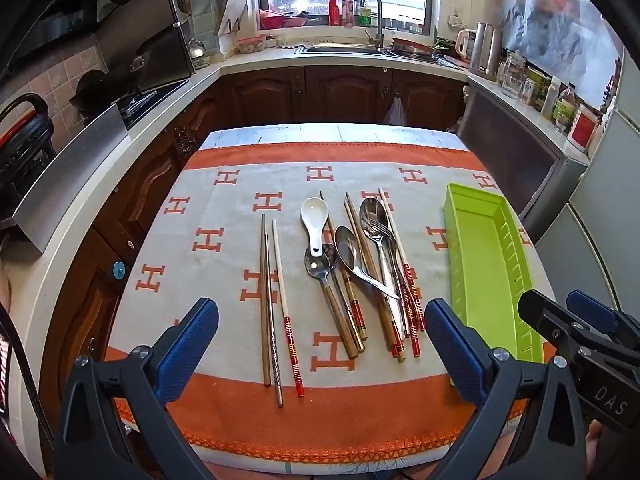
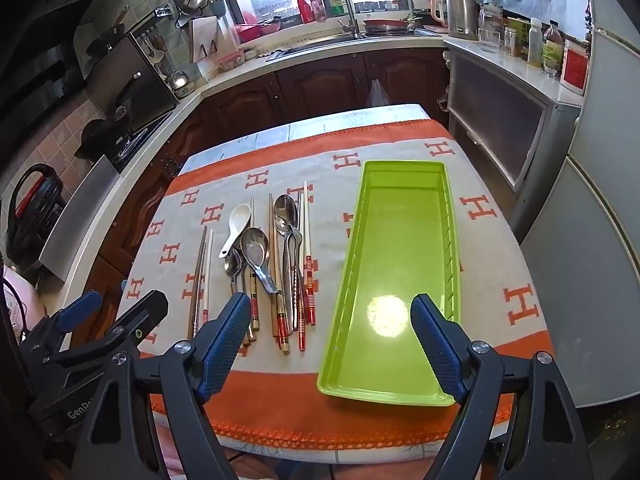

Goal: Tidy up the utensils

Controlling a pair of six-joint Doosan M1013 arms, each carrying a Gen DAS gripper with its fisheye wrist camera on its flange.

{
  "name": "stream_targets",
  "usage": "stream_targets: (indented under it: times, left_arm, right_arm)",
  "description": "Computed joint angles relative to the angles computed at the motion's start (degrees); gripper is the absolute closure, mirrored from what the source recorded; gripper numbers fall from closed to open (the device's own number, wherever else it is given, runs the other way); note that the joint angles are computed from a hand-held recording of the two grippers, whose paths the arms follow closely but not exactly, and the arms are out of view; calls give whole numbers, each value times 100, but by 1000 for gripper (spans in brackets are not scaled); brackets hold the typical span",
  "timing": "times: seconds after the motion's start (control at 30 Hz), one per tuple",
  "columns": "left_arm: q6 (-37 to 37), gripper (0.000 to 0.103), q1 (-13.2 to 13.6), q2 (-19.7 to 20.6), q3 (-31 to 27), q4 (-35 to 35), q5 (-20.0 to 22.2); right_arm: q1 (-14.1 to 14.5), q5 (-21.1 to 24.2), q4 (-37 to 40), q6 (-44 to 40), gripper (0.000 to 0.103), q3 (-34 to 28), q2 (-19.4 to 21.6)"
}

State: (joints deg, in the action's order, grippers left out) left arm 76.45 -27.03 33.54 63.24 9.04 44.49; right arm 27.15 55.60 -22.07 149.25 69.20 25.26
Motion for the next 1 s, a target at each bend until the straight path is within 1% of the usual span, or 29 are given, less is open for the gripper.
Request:
stream_targets:
  times: [1.0]
  left_arm:
    - [3, 2, -9, 54, -54, 67, 242]
  right_arm:
    - [24, -17, 27, 31, 20, 40, 30]
